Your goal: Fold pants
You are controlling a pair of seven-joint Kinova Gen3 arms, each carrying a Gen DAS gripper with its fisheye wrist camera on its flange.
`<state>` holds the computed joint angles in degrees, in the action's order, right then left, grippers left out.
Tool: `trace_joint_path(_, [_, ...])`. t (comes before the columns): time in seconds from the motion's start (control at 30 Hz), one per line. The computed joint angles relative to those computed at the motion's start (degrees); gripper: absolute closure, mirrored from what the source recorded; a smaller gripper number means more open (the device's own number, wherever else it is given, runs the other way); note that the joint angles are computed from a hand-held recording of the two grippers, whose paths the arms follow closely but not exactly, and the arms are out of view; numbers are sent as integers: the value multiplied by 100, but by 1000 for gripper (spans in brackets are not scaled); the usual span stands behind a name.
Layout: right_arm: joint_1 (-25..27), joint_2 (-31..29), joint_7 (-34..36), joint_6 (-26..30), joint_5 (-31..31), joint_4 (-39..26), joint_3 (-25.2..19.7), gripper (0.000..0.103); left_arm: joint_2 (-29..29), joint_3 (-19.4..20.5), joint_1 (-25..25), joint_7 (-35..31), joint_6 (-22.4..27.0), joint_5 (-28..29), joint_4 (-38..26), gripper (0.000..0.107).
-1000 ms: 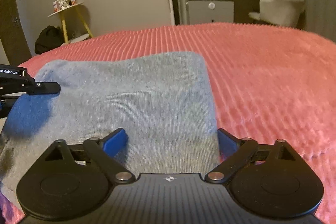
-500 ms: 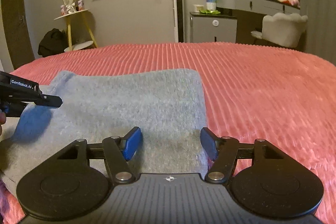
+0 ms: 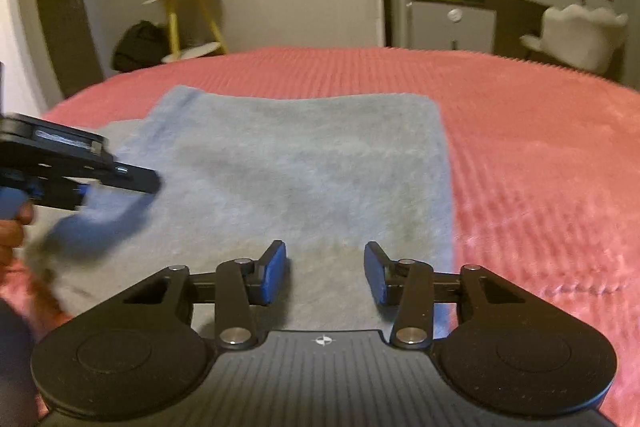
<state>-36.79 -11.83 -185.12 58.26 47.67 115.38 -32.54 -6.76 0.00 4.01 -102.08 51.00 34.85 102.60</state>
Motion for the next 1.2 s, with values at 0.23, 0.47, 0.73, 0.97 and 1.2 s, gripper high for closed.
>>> trace_joint_path(0.23, [-54,-40,-234,268,-44,-16,-246,36,-437,119,139,304,-563,-393,251,94])
trace_joint_path(0.47, [-200,10,-315,520,-8,-20,-279,35,-424,70,310,467,-640,-611,232,94])
trace_joint_path(0.73, [-371,251,-480,1347,23,-519,-308,34,-608,-97,341,273,-653,-525,282,95])
trace_joint_path(0.97, [-855,666,67,1808,369,-775,-67,27,-297,166,165,1233,-628,-1118,202,93])
trace_joint_path(1.2, [-1087,584,-306,1348,118,-391,193,23,-585,-232,125,1525,-883,-687,505,66])
